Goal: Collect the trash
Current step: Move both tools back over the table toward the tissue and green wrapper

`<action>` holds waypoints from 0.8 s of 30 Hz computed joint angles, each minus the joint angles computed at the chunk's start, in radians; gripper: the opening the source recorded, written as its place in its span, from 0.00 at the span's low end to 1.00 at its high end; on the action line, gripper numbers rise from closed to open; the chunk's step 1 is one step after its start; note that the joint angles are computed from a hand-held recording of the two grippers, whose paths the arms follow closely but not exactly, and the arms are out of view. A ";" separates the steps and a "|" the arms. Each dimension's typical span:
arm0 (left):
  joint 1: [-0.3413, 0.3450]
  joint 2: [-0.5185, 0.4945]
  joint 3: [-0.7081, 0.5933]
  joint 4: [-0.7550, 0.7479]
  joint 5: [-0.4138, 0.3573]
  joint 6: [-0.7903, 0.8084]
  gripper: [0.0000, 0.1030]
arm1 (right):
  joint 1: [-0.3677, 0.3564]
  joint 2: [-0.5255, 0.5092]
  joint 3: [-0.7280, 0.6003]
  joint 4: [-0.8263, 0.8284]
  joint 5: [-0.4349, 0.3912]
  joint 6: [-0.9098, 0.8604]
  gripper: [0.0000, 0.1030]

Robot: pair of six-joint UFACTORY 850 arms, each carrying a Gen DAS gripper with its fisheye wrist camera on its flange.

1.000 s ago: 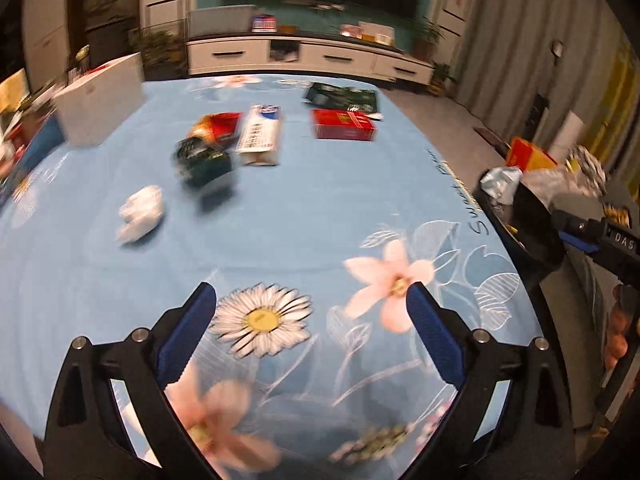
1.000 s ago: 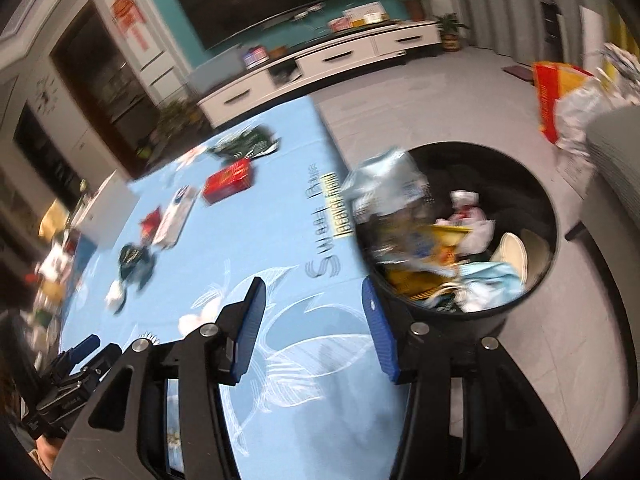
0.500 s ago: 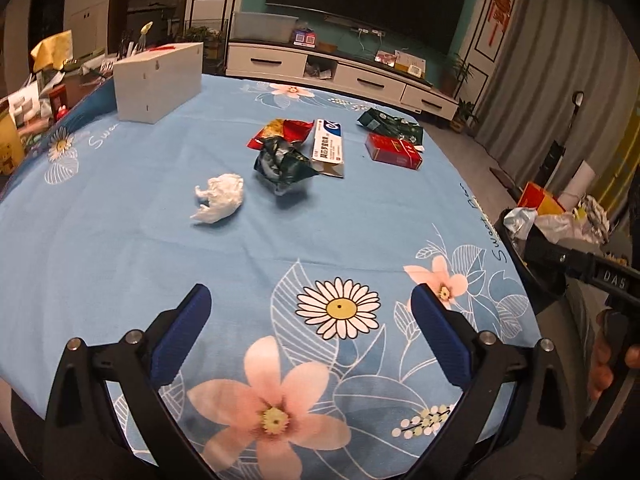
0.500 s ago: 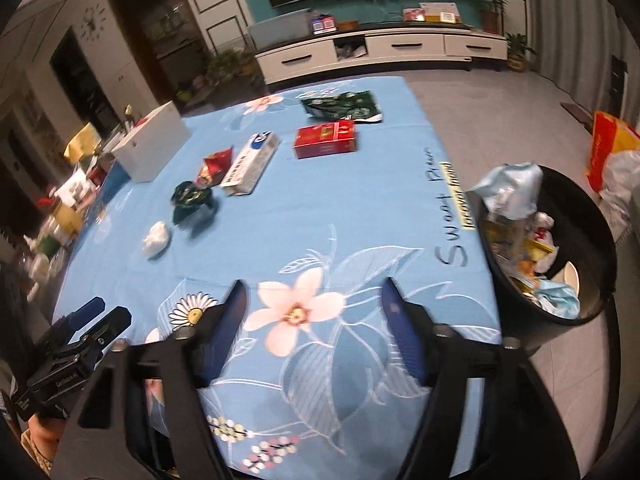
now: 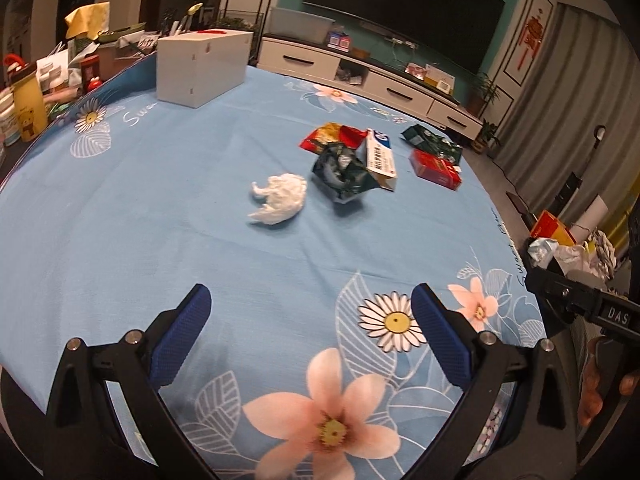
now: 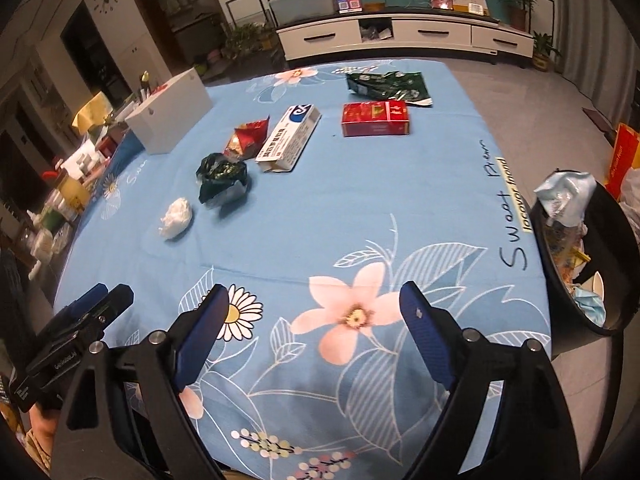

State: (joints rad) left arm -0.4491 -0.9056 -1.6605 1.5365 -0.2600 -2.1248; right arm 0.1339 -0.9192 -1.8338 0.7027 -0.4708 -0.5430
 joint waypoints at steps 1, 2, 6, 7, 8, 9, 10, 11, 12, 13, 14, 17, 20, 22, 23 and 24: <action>0.003 -0.001 0.001 0.000 0.002 -0.004 0.97 | 0.002 -0.005 -0.008 -0.008 -0.004 0.006 0.83; 0.007 -0.001 0.003 0.003 0.004 -0.011 0.97 | 0.005 -0.010 -0.017 -0.016 -0.008 0.011 0.83; 0.018 -0.006 0.003 0.010 0.015 -0.030 0.97 | 0.016 -0.035 -0.058 -0.047 -0.026 0.038 0.83; 0.021 -0.007 0.003 0.019 0.018 -0.043 0.97 | 0.019 -0.041 -0.068 -0.054 -0.029 0.045 0.83; 0.024 -0.007 0.003 0.022 0.019 -0.048 0.97 | 0.021 -0.047 -0.079 -0.061 -0.034 0.051 0.83; 0.026 -0.008 0.002 0.020 0.019 -0.048 0.97 | 0.024 -0.054 -0.090 -0.066 -0.040 0.055 0.83; 0.029 -0.010 0.000 0.020 0.021 -0.049 0.97 | 0.025 -0.060 -0.098 -0.071 -0.043 0.059 0.83; 0.031 -0.013 -0.004 0.016 0.023 -0.045 0.97 | 0.027 -0.066 -0.108 -0.077 -0.047 0.064 0.83; 0.033 -0.014 -0.006 0.016 0.025 -0.045 0.97 | 0.029 -0.074 -0.122 -0.082 -0.054 0.070 0.83; 0.034 -0.018 -0.011 0.002 0.025 -0.032 0.97 | 0.030 -0.081 -0.133 -0.086 -0.060 0.074 0.83; 0.035 -0.021 -0.015 -0.011 0.025 -0.020 0.97 | 0.032 -0.087 -0.143 -0.091 -0.064 0.079 0.83; 0.042 -0.031 -0.029 -0.040 0.032 0.010 0.97 | 0.036 -0.108 -0.176 -0.101 -0.077 0.089 0.83; 0.047 -0.039 -0.041 -0.065 0.034 0.038 0.97 | 0.039 -0.132 -0.216 -0.114 -0.092 0.105 0.83; 0.051 -0.046 -0.053 -0.085 0.034 0.059 0.97 | 0.040 -0.148 -0.242 -0.121 -0.102 0.116 0.83; 0.052 -0.049 -0.057 -0.093 0.034 0.068 0.97 | 0.040 -0.155 -0.255 -0.125 -0.106 0.121 0.83; 0.053 -0.052 -0.064 -0.104 0.033 0.080 0.97 | 0.040 -0.163 -0.268 -0.125 -0.111 0.125 0.83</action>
